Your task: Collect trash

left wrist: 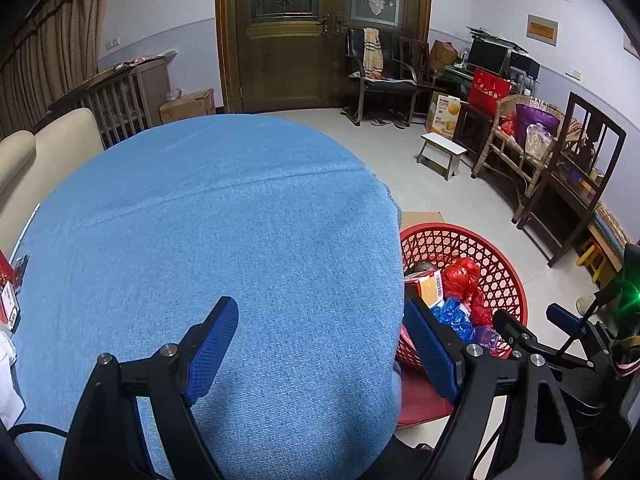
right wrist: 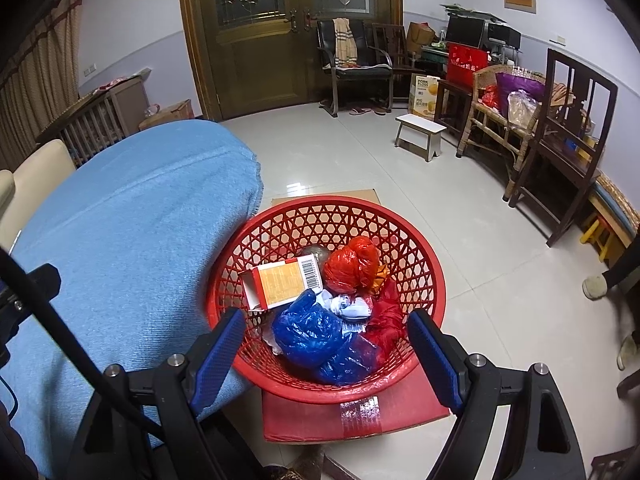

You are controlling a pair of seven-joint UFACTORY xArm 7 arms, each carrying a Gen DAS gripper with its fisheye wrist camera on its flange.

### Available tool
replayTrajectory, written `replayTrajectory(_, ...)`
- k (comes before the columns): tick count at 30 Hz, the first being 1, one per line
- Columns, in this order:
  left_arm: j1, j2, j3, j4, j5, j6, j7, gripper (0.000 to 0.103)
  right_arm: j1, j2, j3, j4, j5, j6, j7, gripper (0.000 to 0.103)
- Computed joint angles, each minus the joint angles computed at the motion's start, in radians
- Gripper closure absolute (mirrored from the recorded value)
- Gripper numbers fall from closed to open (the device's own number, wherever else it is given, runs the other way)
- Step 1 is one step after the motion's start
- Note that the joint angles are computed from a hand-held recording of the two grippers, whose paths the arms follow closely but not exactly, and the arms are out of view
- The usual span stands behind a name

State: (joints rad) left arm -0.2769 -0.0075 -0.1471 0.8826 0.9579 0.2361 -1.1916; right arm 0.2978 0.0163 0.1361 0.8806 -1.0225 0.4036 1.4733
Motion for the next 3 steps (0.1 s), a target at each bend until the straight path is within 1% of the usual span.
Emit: replayTrajectory(3, 0.001, -0.004, 0.000, -0.003, 0.027, 0.000, -0.026, 0.018, 0.000, 0.000, 0.000, 0.000, 0.001, 0.001, 0.001, 0.017)
